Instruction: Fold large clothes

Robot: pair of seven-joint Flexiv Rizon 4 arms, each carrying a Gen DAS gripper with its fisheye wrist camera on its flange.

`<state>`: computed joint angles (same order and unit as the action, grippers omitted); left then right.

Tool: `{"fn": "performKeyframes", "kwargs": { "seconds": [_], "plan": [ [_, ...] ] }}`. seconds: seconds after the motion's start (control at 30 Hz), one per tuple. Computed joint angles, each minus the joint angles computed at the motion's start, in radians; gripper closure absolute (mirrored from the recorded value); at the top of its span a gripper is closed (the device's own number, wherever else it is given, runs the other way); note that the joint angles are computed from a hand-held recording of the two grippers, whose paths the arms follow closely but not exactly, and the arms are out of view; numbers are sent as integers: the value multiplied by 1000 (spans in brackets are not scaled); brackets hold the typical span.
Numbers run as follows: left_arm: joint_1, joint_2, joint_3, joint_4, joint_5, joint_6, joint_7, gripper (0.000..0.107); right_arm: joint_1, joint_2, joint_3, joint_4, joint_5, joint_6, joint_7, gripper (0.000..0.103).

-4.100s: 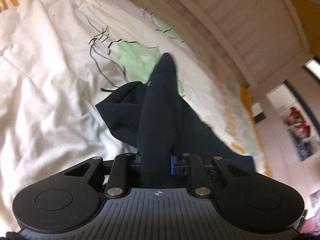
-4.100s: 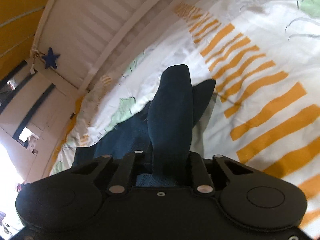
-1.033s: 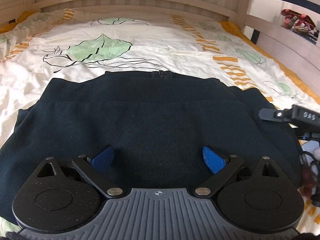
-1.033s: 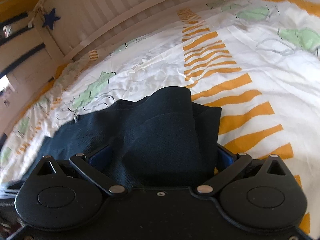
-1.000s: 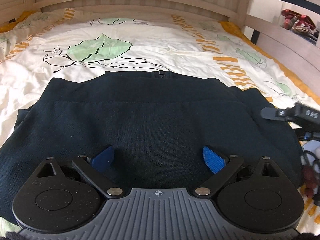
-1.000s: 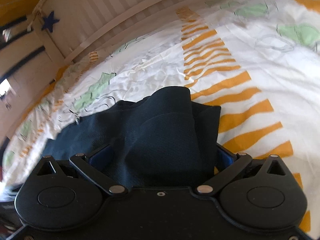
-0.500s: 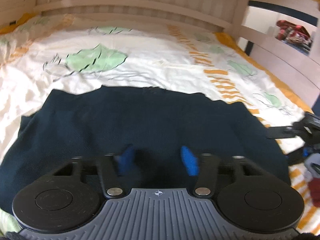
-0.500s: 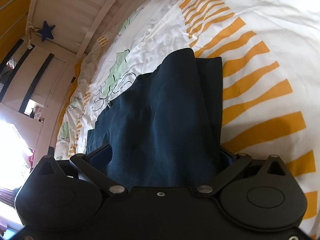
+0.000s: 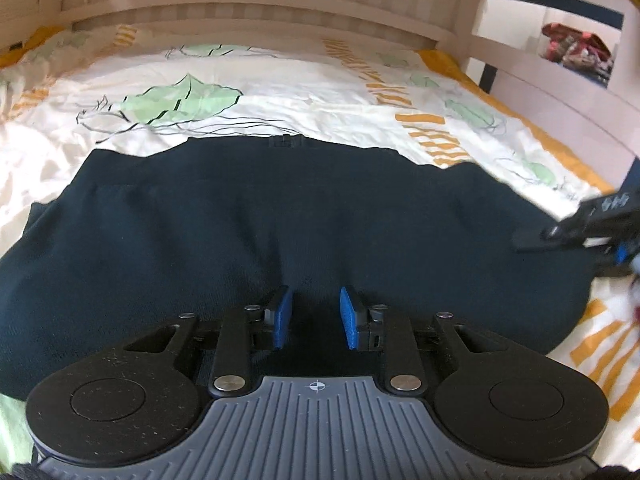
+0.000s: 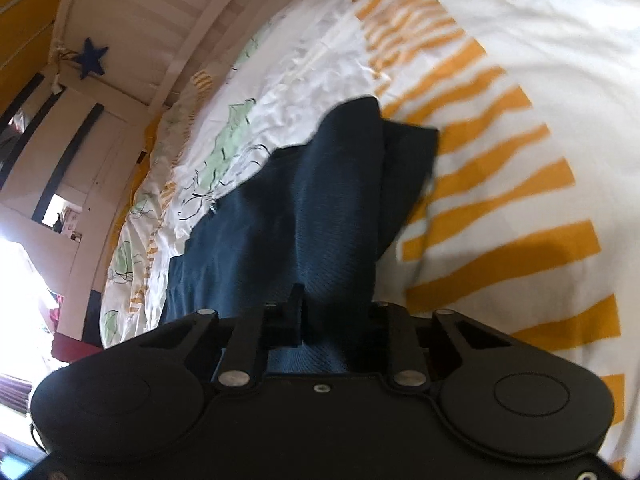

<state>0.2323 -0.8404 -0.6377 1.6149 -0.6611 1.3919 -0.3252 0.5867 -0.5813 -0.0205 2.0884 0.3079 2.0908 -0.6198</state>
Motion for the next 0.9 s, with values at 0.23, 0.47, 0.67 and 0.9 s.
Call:
{"fn": "performKeyframes", "kwargs": {
  "seconds": [0.23, 0.47, 0.67, 0.9],
  "plan": [
    [20, -3, -20, 4, -32, -19, -24, 80, 185, 84, -167, -36, 95, -63, -117, 78],
    [37, -1, -23, -9, -104, -92, -16, 80, 169, 60, -161, -236, -66, -187, -160, 78],
    [54, 9, 28, -41, -215, -227, -46, 80, -24, -106, 58, -559, -342, -394, -131, 77],
    [60, 77, 114, 3, -304, -320, 7, 84, -155, -337, 315, -917, -470, -656, -204, 78]
  ]
}}
